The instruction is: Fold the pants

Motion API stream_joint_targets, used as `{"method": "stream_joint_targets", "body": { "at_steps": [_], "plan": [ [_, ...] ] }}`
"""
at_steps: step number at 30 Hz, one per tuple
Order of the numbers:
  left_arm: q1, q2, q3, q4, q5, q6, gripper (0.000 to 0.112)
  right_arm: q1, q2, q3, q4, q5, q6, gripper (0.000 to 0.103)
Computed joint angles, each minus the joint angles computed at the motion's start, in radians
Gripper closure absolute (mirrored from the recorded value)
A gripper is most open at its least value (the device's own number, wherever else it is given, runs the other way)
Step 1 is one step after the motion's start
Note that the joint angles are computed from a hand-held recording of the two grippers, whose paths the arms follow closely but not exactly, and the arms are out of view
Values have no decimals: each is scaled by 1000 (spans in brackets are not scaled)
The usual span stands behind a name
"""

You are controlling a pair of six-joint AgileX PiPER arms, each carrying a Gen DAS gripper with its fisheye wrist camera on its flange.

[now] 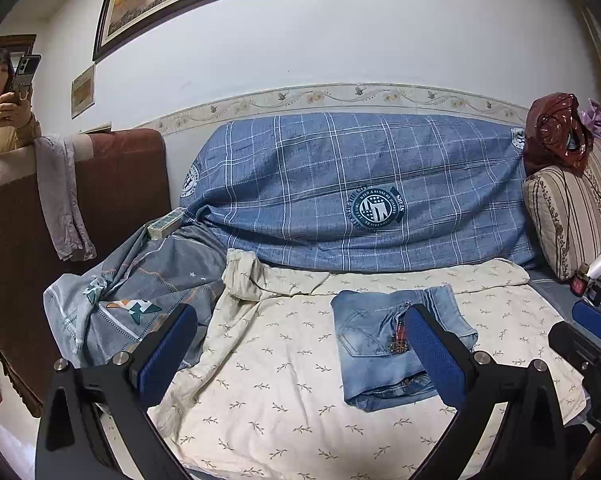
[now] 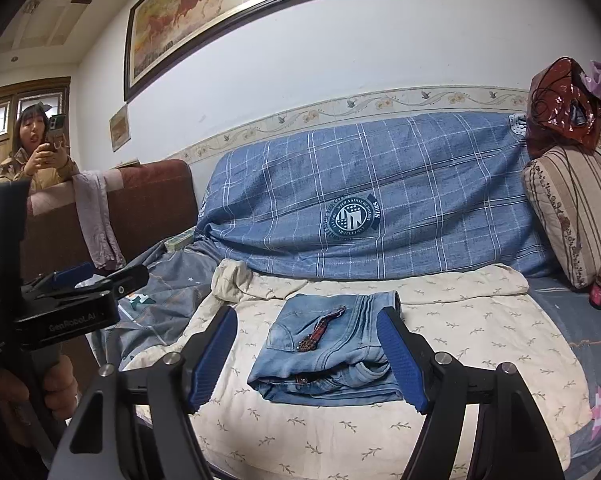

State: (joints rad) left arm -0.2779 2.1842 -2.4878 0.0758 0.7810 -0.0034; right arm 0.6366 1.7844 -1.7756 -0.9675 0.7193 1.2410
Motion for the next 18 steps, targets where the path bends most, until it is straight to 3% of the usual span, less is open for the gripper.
{"method": "stream_joint_targets", "body": {
  "at_steps": [18],
  "plan": [
    [11,13,-6,-28,9,14,9,6,20,-10,17,1,-22,28]
  ]
}}
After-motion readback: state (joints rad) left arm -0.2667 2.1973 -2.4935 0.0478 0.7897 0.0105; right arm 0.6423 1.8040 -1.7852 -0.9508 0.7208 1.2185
